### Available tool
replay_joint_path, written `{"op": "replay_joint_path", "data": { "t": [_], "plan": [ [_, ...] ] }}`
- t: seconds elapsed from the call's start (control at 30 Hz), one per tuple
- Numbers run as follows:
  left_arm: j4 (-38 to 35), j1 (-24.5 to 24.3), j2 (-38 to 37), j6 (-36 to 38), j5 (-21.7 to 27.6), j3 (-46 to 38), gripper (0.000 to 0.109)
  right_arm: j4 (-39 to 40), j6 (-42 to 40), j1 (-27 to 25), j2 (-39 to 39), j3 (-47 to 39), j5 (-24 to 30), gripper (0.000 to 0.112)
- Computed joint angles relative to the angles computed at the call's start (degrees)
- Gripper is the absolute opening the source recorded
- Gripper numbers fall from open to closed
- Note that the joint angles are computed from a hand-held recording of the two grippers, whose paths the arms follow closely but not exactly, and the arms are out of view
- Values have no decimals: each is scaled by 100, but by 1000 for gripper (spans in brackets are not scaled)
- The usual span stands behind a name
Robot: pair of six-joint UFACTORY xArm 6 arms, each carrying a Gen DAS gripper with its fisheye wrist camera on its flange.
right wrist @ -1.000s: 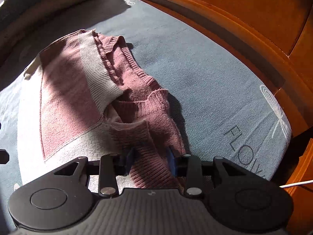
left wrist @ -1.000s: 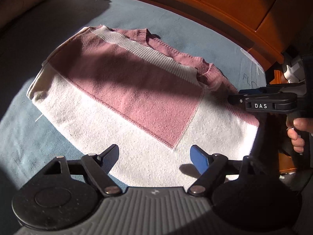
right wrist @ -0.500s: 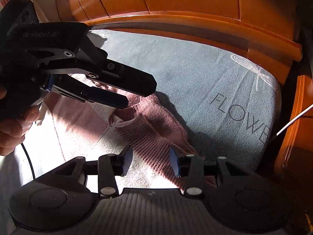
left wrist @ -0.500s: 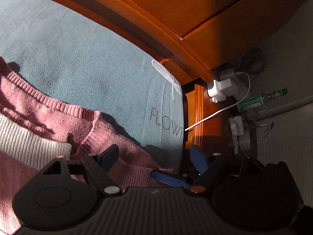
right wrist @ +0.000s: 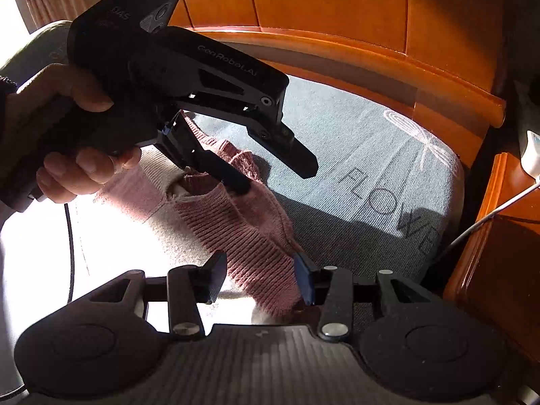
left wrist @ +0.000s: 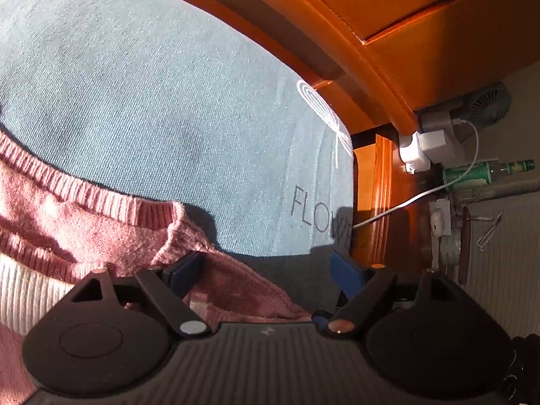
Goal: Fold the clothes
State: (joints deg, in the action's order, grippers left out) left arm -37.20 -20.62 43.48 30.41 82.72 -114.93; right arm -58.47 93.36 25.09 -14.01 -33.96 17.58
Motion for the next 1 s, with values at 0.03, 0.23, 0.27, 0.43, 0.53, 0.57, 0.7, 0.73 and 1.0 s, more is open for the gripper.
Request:
{"op": "replay_joint_path", "data": {
  "t": [0.03,0.23,0.27,0.43,0.53,0.57,0.7,0.73,1.0],
  "plan": [
    [-11,13,36,-59,30,-54,83,-451,253,-113,156,-133,-194,56],
    [-169,75,74,-238,-11,-56,82,600,-1021,-423,861,-288,-922,56],
    [-191,82,87,-257,-9,-68,82,467,-927,-428,746,-158,-966,56],
    [-194,72,21,-234,-75,-17,82,647,-1132,-200,195,249,-623,56],
    [-198,71,-185,-38,-218,151,82,541,-819,16,-195,300,-72,57],
    [-242,85,-297,109,-275,246,82,372,-607,48,-321,332,-13,57],
    [-408,213,-695,396,-224,568,83,68,-249,91,-450,362,-230,58],
    [-410,243,-779,422,-204,656,83,230,-338,100,-354,351,-328,60],
    [-263,415,-1342,661,-149,1552,84,969,-521,255,-426,659,-160,59]
  ]
}}
